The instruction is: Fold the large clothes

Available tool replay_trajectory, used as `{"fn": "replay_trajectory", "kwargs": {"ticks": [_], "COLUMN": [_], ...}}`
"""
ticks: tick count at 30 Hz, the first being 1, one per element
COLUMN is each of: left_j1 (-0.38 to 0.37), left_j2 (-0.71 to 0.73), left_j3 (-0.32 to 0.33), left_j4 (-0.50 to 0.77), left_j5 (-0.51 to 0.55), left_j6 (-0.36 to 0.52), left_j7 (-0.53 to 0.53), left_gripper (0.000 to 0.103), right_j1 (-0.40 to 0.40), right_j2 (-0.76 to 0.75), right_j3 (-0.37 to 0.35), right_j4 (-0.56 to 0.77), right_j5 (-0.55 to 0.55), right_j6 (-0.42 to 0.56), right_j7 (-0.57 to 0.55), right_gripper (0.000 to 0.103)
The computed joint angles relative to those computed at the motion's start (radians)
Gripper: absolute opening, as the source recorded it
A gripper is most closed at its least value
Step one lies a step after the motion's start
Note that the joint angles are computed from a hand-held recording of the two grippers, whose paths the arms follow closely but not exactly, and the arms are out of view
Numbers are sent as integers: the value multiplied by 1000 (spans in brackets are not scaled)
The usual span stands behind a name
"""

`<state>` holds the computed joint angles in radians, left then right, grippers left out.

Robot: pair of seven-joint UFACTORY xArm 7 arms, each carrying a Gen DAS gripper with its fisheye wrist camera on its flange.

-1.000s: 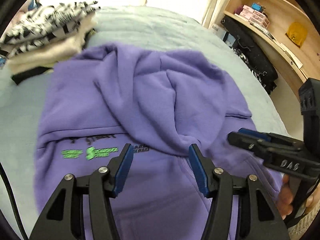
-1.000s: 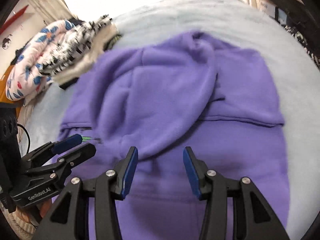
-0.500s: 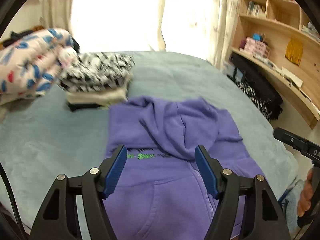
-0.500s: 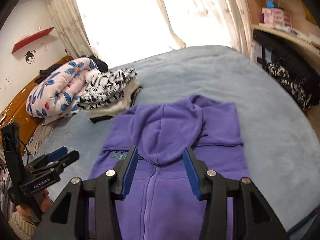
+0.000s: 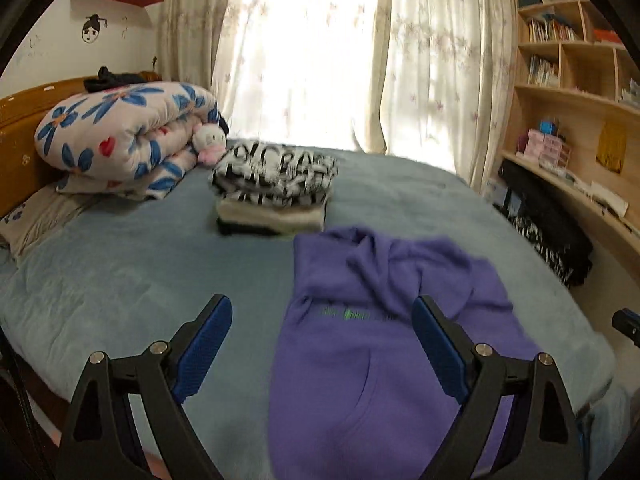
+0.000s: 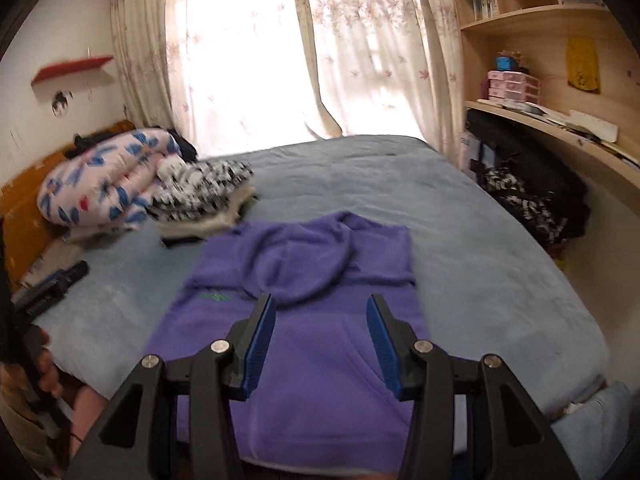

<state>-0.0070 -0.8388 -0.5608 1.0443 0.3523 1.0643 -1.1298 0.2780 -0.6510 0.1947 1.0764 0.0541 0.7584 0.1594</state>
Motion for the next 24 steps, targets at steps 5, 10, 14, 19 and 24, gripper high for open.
{"fn": "replay_trajectory", "kwargs": {"ticks": [5, 10, 14, 19, 24], "left_j1": [-72, -116, -142, -179, -254], "left_j2": [-53, -59, -51, -31, 4], "left_j3": [-4, -15, -18, -36, 16], "left_j4": [-108, -195, -250, -302, -367], "left_j5": [-62, -99, -106, -105, -154], "left_j6": [4, -13, -37, -26, -69], "left_j7": [-39, -94, -148, -215, -269], "left_gripper": [90, 90, 90, 90, 90], "right_j1": [11, 0, -22, -18, -27], "right_j2": [-135, -192, -200, -216, -218], "right_j3": [4, 19, 27, 3, -13], "right_j4": [-177, -278, -322, -376, -408], "right_j5": [-2, -23, -49, -43, -40], "right_j6": [-55, -78, -73, -68, -57], "right_j7": [9, 20, 38, 52, 61], "right_gripper": [48, 48, 48, 48, 48]}}
